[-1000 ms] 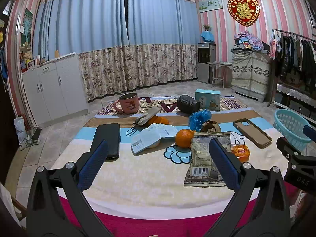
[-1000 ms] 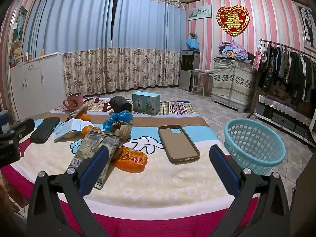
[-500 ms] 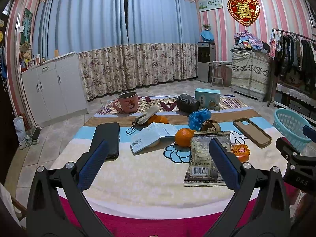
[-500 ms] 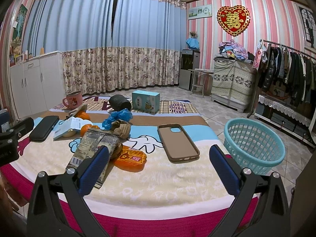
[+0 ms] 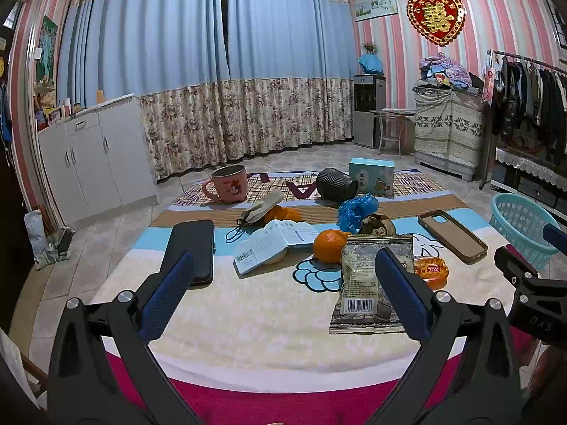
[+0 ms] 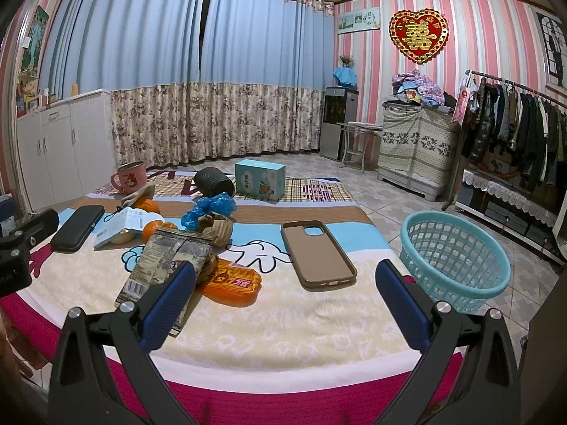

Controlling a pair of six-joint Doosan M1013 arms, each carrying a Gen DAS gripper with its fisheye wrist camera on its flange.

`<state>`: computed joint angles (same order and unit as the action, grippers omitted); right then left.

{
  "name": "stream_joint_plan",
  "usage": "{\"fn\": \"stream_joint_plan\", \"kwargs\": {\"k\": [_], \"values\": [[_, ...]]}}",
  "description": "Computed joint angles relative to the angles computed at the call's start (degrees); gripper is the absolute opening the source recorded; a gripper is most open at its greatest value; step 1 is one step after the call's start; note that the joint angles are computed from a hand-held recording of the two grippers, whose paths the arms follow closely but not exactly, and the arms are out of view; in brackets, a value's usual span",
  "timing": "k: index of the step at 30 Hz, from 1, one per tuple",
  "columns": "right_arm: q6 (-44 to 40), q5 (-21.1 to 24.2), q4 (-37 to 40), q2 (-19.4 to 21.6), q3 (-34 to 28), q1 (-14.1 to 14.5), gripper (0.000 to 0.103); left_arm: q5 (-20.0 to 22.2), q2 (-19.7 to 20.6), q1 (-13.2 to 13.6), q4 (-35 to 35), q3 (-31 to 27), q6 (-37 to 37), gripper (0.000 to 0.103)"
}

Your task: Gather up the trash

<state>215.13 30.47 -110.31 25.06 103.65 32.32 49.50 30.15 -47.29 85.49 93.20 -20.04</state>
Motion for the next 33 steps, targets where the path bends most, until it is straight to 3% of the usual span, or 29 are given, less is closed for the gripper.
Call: {"fn": "stream_joint_plan", "kwargs": {"k": [33], "values": [[0.06, 0.16, -0.24, -0.03, 0.29, -0.09, 0.099, 0.10, 0.04, -0.04, 0.12, -0.02, 0.05, 0.098]]}}
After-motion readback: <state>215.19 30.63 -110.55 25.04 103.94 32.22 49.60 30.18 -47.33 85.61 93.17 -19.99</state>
